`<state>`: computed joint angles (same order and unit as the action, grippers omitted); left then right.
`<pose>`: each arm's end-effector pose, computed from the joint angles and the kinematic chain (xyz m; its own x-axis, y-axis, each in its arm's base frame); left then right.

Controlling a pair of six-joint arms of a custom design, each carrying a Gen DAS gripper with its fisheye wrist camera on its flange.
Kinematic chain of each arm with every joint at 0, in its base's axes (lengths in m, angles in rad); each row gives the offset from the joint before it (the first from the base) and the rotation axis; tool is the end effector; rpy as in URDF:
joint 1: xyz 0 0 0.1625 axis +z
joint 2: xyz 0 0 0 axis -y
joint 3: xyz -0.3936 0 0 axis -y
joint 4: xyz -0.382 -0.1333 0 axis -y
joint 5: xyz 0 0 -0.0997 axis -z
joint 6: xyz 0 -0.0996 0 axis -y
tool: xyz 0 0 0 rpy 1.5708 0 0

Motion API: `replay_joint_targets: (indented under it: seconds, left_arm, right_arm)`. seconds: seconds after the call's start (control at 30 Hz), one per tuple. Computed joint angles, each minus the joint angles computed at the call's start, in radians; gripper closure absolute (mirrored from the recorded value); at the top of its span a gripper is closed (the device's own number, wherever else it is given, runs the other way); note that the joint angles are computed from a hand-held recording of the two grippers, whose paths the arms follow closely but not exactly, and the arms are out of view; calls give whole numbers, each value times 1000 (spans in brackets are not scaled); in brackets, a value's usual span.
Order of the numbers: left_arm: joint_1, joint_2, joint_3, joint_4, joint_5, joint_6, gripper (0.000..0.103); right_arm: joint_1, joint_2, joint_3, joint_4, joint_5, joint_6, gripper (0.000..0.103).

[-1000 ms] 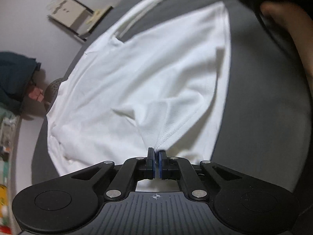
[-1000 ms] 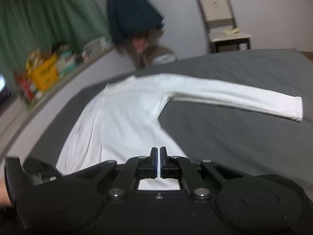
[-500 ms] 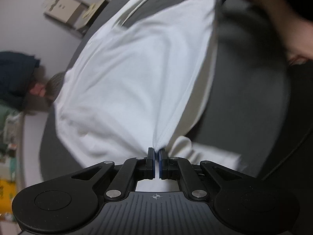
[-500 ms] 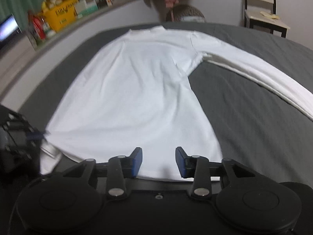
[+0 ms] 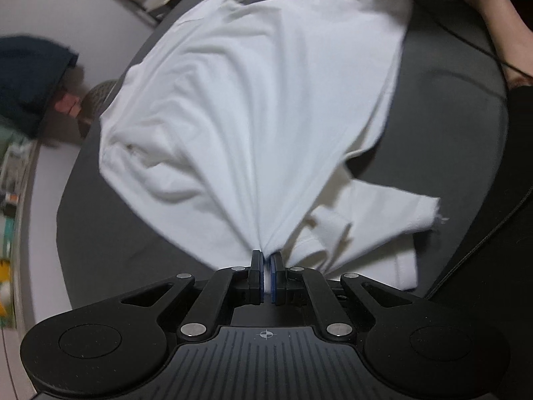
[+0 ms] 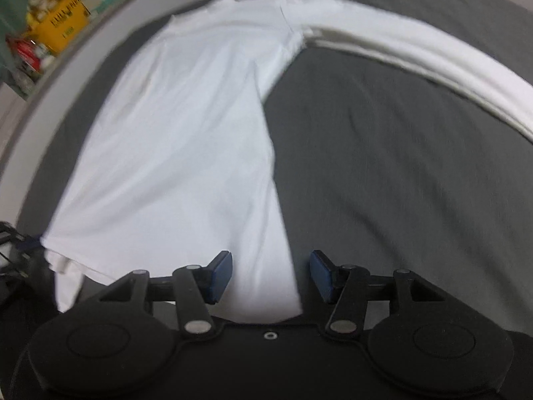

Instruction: Fold clothes

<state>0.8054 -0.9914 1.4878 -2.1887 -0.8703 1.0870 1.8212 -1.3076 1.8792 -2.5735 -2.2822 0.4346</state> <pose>-0.3146 -0.6125 0.2464 0.3272 0.8538 -0.4049 0.8558 -0.0861 0.5100 0.2014 -0.5118 0.3090 -0.8217 0.4401 0.3621 0.1332 0.7661 -0.6288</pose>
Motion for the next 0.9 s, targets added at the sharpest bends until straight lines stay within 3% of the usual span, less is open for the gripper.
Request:
replay_joint_targets:
  seconds: [0.17,0.27,0.33,0.43,0.53,0.6,0.73,0.8,0.9]
  left_arm:
    - [20,-8,-32,6,11,-55,102]
    - [15,-13,1,-109,-17,-19,102]
    - [10,-13,24,-190,-38,7,102]
    - [-6,-13,44,-248,-120,34,101]
    - [-26,-17,63,-260,-199,46,98]
    - [-32,-24,84,-264,-275,72,98]
    - [-43,-26,122,-276,-425,114,98]
    - [-50,-15,138,-298,-480,109,98]
    - [-63,14,157,-358,-525,62,98]
  right_arm:
    - [18,19,9,-61,-11,-44,55]
    - [16,49,-18,-52,15,-67,67]
    - [18,75,-45,-2,-1,-59,69]
    - [10,92,-58,31,-16,-32,97]
    - [14,68,-30,-31,14,-38,99]
    - [4,11,26,-133,124,-16,99]
    - [-76,-119,204,-470,470,151,99]
    - [-90,-139,244,-561,528,203,99]
    - [-95,-135,260,-622,551,251,99]
